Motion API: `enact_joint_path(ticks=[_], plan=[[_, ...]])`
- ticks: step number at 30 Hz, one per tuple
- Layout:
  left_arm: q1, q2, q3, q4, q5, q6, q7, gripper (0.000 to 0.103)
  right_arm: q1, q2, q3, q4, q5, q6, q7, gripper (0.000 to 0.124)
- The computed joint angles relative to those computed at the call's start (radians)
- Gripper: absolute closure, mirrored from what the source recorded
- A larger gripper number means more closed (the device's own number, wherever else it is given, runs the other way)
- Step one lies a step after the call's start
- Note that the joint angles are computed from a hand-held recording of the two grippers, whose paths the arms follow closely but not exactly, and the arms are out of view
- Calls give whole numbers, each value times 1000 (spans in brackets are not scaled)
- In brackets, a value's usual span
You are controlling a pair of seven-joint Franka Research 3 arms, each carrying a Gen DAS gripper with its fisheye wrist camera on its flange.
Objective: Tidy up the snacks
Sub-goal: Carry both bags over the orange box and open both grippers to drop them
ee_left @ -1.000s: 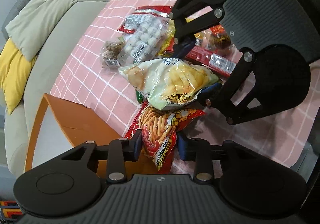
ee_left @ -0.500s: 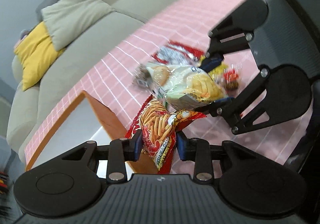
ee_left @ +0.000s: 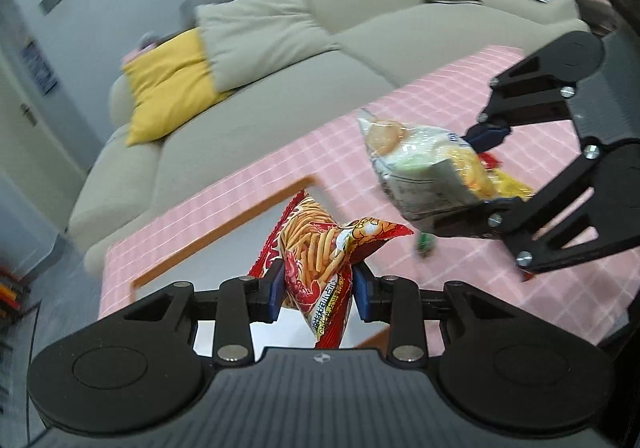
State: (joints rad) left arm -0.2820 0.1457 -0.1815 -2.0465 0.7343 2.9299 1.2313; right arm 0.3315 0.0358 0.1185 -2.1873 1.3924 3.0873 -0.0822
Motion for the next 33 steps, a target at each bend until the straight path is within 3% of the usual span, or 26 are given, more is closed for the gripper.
enact_joint_path(ticks=[6,9,16,23,29,33], plan=[[58,-14,24,10,-48,-58,29,64,23,115,-7,121,-428,-75,460,80],[94,9,16,36,-129,-99,113,64,61,188,-49,204,-679,-157,719,80],[163,123,-15,173,-415,-239,339,64,65,406,-68,508,-928,-410,1045,80],[183,215,-14,278,-498,-367,416,64,40,622,-36,820,-1063,-641,1229,80],[189,272,-17,358,-554,-483,453,63,36,744,-17,1015,-1123,-825,1247,79],[184,300,-10,394,-563,-515,454,60,41,839,-11,1178,-1131,-936,1272,79]])
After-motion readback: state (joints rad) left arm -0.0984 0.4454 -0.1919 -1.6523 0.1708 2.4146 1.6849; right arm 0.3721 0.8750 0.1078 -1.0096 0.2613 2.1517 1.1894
